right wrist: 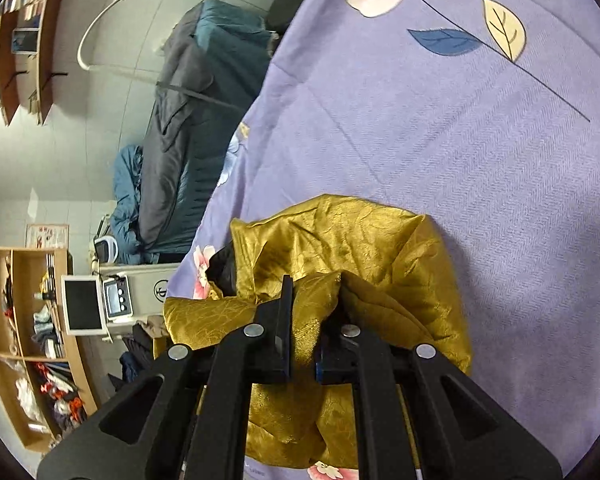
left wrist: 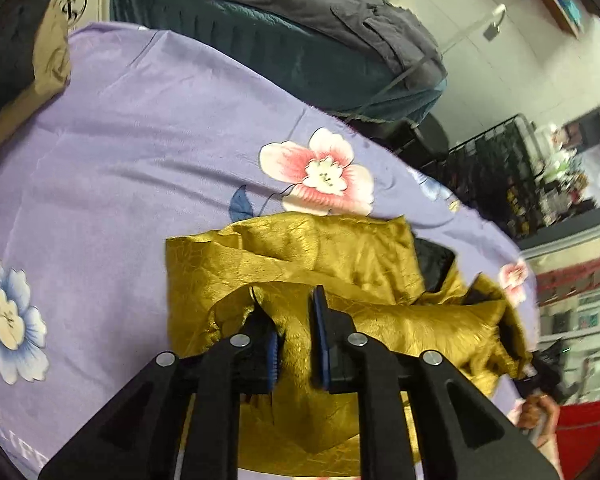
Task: Fold large clothes
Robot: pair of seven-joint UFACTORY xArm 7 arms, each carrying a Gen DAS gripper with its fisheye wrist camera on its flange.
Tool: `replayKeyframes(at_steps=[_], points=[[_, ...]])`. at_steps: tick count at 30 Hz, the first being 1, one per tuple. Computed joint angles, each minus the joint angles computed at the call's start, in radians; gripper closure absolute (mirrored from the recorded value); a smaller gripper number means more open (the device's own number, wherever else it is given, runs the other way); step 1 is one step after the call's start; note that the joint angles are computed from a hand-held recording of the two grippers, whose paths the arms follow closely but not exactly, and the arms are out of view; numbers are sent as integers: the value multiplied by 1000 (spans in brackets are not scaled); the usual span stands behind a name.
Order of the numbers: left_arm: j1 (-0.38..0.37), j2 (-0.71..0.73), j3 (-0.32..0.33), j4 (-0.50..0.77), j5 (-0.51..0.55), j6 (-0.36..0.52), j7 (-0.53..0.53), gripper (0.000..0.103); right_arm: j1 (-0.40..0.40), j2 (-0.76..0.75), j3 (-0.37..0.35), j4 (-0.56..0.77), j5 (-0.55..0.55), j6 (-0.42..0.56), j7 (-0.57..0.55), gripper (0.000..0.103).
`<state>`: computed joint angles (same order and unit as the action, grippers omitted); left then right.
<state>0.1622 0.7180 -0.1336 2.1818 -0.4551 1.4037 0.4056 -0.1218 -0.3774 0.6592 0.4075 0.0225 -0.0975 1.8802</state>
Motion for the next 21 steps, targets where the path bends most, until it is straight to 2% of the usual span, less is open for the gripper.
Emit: replayKeyframes(at_steps=[2,5,6,7,8,12,15,17,18,19,21], points=[[17,32,-11,62,-24,41,-22,79,-14,16,9,-3,4,-10,8,94],[40,50,-21,108,-56,47,-50,57,-45,35,38,-18,33,-57,28,94],[46,31,-18,82,-66,6,-55,45,-71,45,66,-22,53,-82,37,94],[50,10,-12,55,-71,-39,-56,38,-93,57,93,-27,78,-106,43,94],[58,-5,-12,37,-81,-76,-52,37,-97,69,100,-27,95,-114,40,94],[66,-11,-8,50,-59,-66,-33,35,-82,106,89,-14,138,-110,-3,91],[57,-97,6,-89,-26,-122,50,29,-103,108,122,-13,191,-124,-16,73],[52,-156,17,-194,-16,-159,107,26,-170,76,211,-20,256,-143,-4,45],[50,-190,24,-255,-10,-174,133,26,-208,46,258,-23,282,-142,2,42],[47,-209,31,-294,-8,-183,148,25,-216,1,270,-25,293,-117,10,38],[42,-244,45,-369,-4,-194,172,24,-188,-39,233,-28,266,-84,17,37]])
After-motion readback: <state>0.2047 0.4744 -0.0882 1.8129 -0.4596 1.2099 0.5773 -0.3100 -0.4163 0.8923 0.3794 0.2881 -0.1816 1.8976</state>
